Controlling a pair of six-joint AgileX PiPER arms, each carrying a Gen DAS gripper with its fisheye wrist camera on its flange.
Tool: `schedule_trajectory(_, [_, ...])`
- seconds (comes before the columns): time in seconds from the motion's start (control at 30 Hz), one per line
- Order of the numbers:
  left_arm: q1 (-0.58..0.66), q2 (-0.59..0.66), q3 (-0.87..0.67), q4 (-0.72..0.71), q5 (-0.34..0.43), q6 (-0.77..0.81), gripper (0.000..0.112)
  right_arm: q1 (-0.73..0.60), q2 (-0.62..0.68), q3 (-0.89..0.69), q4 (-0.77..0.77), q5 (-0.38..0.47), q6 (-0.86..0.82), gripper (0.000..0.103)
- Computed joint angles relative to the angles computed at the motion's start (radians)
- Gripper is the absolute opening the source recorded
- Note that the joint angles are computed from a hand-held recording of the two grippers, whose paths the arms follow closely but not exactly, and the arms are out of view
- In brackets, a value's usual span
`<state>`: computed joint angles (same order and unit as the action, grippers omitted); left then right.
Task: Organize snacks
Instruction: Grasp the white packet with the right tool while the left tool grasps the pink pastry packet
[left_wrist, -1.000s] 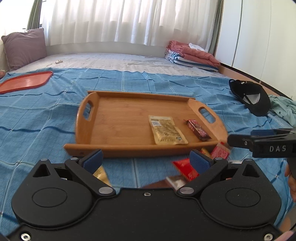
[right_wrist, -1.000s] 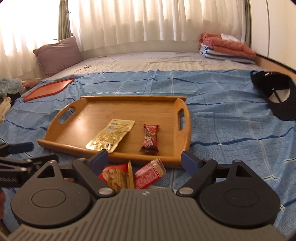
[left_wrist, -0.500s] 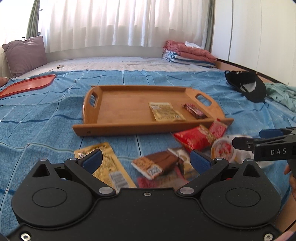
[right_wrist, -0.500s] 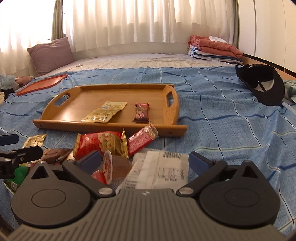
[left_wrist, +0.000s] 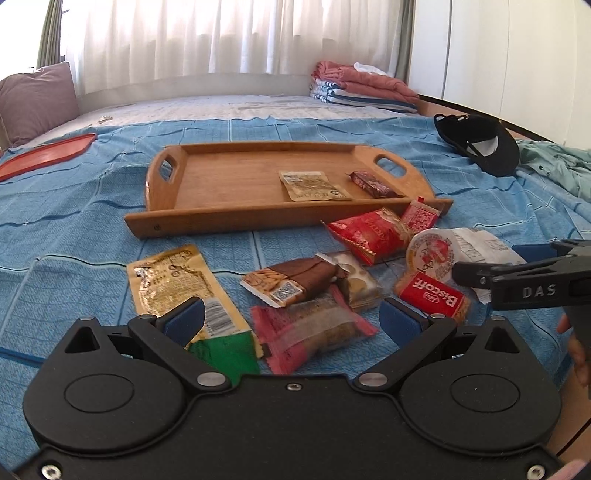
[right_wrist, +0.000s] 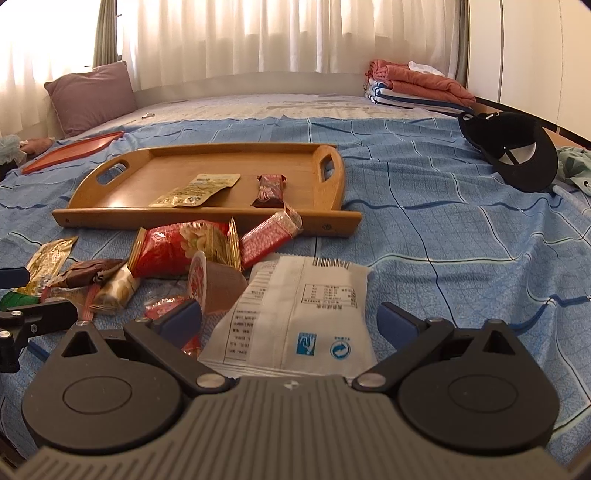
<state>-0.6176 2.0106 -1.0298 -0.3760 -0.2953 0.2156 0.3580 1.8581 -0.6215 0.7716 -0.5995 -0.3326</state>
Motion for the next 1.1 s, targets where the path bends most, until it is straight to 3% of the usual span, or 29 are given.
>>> schedule_trajectory(0.3, [-0.034, 0.029, -0.028, -0.077, -0.010, 0.054, 0.100, -0.010, 0.024, 0.006, -0.055, -0.005, 0.087, 0.103])
schedule_trajectory(0.63, [-0.057, 0.035, -0.017, -0.121, -0.043, 0.088, 0.084, -0.004, 0.038, 0.011, -0.068, -0.024, 0.102, 0.103])
schedule_trajectory(0.8, [-0.064, 0.055, -0.030, -0.186, -0.046, 0.196, 0.083, -0.003, 0.043, 0.010, -0.076, -0.027, 0.110, 0.103])
schedule_trajectory(0.87, [-0.078, 0.066, -0.037, -0.250, -0.062, 0.281, 0.084, -0.004, 0.047, 0.007, -0.077, -0.026, 0.107, 0.103])
schedule_trajectory(1.1, [-0.080, 0.063, -0.032, -0.246, -0.068, 0.235, 0.077, 0.026, 0.070, -0.018, 0.002, -0.035, 0.004, 0.103])
